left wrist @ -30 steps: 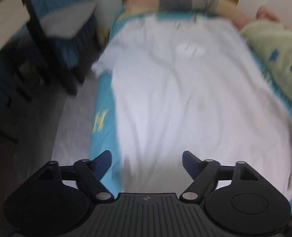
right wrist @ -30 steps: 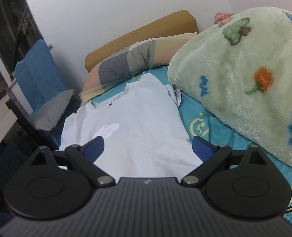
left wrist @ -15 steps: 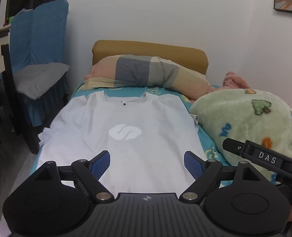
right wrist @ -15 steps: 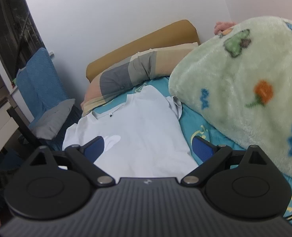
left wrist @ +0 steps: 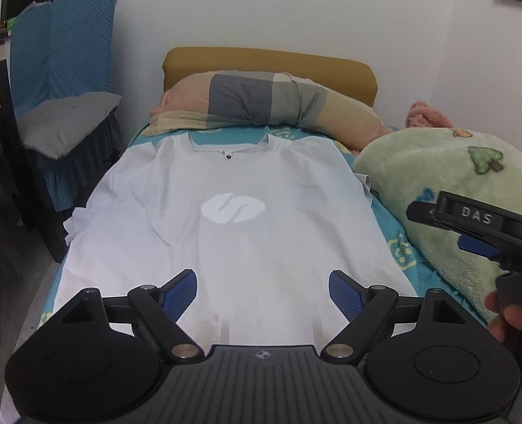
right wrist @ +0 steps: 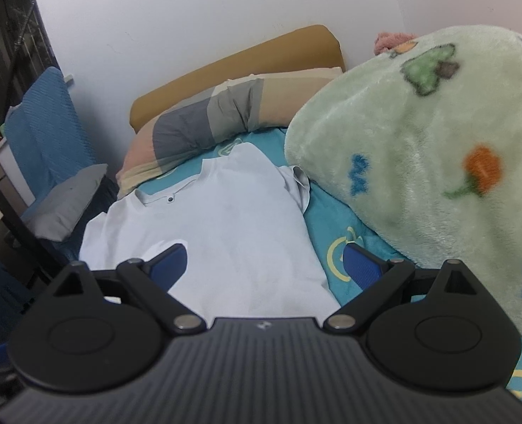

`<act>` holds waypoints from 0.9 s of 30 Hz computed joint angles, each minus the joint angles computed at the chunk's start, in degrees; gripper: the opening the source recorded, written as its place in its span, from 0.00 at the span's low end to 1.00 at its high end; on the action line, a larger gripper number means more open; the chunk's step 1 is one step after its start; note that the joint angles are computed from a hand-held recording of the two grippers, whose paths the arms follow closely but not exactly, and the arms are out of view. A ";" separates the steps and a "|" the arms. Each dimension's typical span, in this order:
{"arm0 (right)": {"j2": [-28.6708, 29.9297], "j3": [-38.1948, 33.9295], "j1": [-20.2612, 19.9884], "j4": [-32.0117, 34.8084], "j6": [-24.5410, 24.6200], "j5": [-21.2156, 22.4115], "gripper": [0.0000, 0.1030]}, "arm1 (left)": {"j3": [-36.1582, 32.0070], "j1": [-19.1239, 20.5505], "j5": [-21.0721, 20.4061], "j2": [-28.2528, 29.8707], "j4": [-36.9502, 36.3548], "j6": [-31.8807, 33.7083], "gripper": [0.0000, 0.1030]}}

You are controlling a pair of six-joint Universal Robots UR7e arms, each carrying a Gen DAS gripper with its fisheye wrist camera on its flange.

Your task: Fold clothes

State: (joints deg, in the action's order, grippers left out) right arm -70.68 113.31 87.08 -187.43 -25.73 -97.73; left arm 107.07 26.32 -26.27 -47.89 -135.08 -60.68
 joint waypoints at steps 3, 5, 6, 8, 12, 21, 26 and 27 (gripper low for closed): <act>2.66 -1.02 -0.08 -2.57 -1.45 -1.20 0.80 | 1.08 0.27 0.06 -0.39 -0.91 0.10 0.81; 4.37 -1.69 -0.44 -4.18 -1.52 -1.71 0.78 | 1.99 0.37 0.71 -0.40 -2.42 0.50 0.83; 5.13 -2.00 -0.73 -4.88 -1.27 -1.67 0.77 | 2.56 0.50 1.01 0.03 -4.50 1.34 0.85; 6.44 -2.90 -1.29 -5.74 -0.91 -1.21 0.76 | 3.52 1.03 1.31 1.55 -9.38 3.15 0.91; 9.65 -6.95 -2.01 -5.91 0.02 -0.53 0.76 | 3.88 3.18 1.44 6.83 -17.82 4.24 0.95; 21.65 -25.35 -5.04 2.14 5.74 1.99 0.64 | 2.10 5.97 4.31 15.16 -26.80 12.31 1.00; 27.04 -31.27 -5.68 3.00 1.48 1.93 0.57 | 0.93 5.12 6.44 15.87 -19.19 9.30 1.00; 27.48 -31.60 -5.77 2.73 1.05 2.17 0.57 | 1.01 5.31 5.96 15.77 -19.89 9.61 1.00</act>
